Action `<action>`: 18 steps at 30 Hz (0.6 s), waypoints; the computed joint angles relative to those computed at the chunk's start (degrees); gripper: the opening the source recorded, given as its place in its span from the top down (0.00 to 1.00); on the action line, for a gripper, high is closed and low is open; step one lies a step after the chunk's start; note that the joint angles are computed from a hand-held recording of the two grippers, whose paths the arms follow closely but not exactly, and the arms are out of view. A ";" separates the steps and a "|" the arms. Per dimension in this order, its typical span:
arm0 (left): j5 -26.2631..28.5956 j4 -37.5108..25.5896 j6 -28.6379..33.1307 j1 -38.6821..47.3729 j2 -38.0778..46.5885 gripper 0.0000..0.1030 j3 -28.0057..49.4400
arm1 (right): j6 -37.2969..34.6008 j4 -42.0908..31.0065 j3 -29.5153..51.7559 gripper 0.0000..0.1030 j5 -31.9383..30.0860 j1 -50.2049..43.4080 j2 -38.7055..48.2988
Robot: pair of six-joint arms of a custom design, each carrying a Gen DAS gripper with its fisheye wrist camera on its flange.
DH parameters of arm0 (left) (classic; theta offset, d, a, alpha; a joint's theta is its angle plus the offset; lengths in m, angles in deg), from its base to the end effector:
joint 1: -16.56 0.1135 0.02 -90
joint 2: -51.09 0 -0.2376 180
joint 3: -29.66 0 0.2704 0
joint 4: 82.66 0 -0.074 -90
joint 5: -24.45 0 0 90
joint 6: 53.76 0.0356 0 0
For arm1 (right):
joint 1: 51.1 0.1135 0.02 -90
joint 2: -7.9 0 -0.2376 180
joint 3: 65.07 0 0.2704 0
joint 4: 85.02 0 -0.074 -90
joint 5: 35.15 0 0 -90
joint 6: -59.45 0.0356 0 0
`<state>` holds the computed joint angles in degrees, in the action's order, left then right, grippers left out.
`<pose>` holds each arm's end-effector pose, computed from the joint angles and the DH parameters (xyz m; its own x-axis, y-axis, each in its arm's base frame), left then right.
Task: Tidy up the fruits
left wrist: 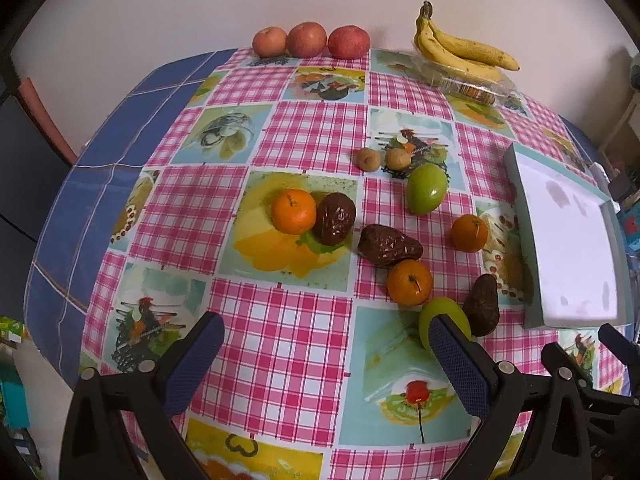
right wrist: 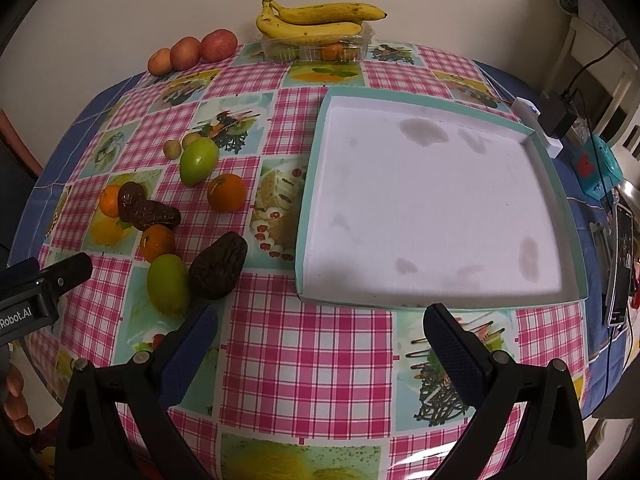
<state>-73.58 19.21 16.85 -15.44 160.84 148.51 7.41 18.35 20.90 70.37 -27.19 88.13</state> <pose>0.3473 -0.2111 0.2779 -0.9071 0.1792 -0.3809 0.1921 0.9814 0.0042 0.2637 0.1065 0.2724 -0.8720 0.2617 -0.4136 0.2866 0.9581 0.0020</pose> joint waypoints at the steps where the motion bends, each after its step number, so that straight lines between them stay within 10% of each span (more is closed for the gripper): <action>1: 0.03 0.51 -0.16 0.15 -0.29 0.00 -0.36 | -0.10 0.00 0.00 0.01 0.00 0.03 -0.01; 18: 5.77 11.25 -2.26 4.51 -1.47 0.00 -0.90 | -3.63 8.93 0.57 0.01 -0.90 -0.31 -0.52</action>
<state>-67.81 30.46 14.59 -10.93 159.37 147.61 3.78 27.28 21.47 69.47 -27.50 87.61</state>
